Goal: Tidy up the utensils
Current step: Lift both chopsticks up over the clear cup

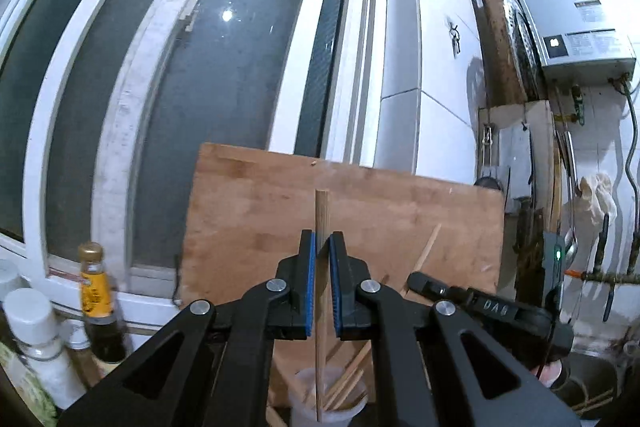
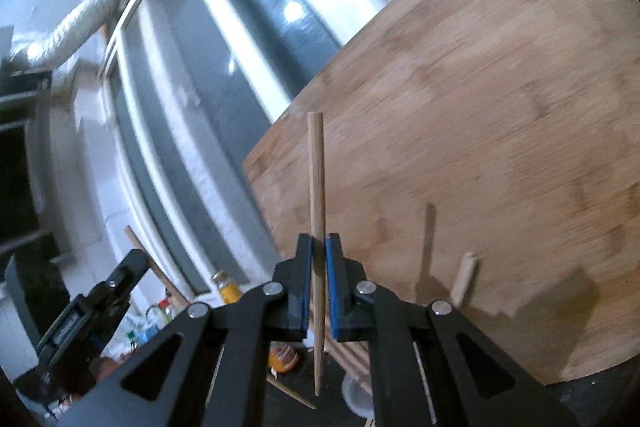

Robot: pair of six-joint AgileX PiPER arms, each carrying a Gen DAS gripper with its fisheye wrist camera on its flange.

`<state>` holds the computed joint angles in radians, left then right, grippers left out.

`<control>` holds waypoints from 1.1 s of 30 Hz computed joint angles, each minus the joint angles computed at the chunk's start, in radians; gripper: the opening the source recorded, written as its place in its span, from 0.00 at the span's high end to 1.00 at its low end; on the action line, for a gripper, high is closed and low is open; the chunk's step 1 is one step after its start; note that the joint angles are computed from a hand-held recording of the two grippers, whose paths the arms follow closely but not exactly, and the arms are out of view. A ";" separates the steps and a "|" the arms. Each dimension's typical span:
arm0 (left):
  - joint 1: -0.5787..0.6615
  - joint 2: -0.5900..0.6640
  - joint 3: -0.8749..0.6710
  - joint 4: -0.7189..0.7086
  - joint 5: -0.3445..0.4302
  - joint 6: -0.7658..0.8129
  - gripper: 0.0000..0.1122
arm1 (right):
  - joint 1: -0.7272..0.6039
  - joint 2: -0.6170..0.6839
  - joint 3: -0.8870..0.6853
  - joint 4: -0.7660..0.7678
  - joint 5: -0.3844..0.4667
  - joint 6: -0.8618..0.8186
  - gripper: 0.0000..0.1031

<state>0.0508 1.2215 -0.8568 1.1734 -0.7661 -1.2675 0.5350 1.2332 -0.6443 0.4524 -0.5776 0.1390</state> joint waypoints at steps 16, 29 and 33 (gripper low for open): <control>-0.185 0.256 -0.072 -0.405 0.236 0.242 0.95 | 0.105 0.165 -0.151 0.603 -0.095 -0.628 0.94; -0.138 0.349 -0.114 -0.208 0.174 -0.019 0.95 | 0.095 0.224 -0.165 0.580 -0.108 -0.602 0.94; -0.115 0.376 -0.130 -0.167 0.155 -0.106 0.95 | 0.101 0.204 -0.125 0.507 -0.151 -0.506 0.94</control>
<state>-0.0642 1.5974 -0.9872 1.0067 -0.6107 -1.3732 0.6364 1.4372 -0.7695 0.9597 -0.7289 -0.3670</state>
